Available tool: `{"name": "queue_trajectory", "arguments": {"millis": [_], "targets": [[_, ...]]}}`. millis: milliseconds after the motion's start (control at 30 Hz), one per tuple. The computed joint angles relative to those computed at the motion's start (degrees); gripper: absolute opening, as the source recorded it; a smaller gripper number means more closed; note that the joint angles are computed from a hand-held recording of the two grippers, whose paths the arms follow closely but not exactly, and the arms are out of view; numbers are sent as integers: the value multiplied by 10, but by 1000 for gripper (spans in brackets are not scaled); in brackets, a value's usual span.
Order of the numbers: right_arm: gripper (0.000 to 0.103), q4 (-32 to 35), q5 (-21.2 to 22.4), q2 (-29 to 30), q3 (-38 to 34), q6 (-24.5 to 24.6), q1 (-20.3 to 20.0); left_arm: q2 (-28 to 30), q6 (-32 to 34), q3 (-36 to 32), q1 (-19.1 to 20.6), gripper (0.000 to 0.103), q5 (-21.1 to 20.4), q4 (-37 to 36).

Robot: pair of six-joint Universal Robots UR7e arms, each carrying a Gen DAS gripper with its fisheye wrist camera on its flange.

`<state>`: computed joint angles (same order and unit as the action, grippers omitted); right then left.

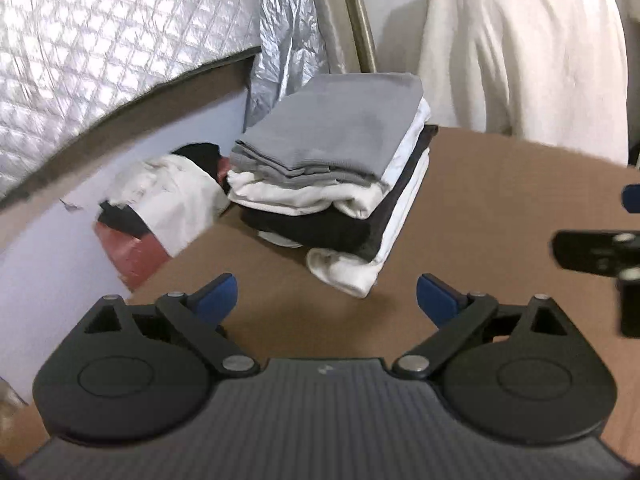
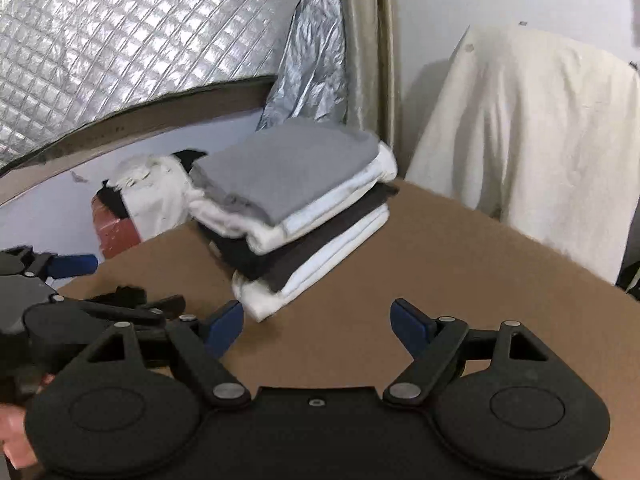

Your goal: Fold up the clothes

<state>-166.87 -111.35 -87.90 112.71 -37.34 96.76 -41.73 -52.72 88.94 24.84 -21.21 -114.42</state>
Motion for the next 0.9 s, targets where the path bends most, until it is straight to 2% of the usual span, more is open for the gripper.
{"name": "queue_trajectory", "arguments": {"millis": [133,200,367,567,767,900], "targets": [[85,-39,-12,-8,32,3,-5,-1,-4,7,-5,100,-36,12],[85,-66,-20,-12,49,4,-6,-3,-6,17,-8,100,-39,10],[85,-90,-21,-30,83,12,-11,-5,-77,24,-18,103,-34,55],[85,-99,-19,-56,116,43,-14,-10,-86,53,-32,103,-37,43],[85,-137,-29,-67,147,18,-4,-12,-112,62,-34,103,-46,55],[85,-123,-26,-85,160,40,-11,-12,-126,64,-36,103,-46,69]]}}
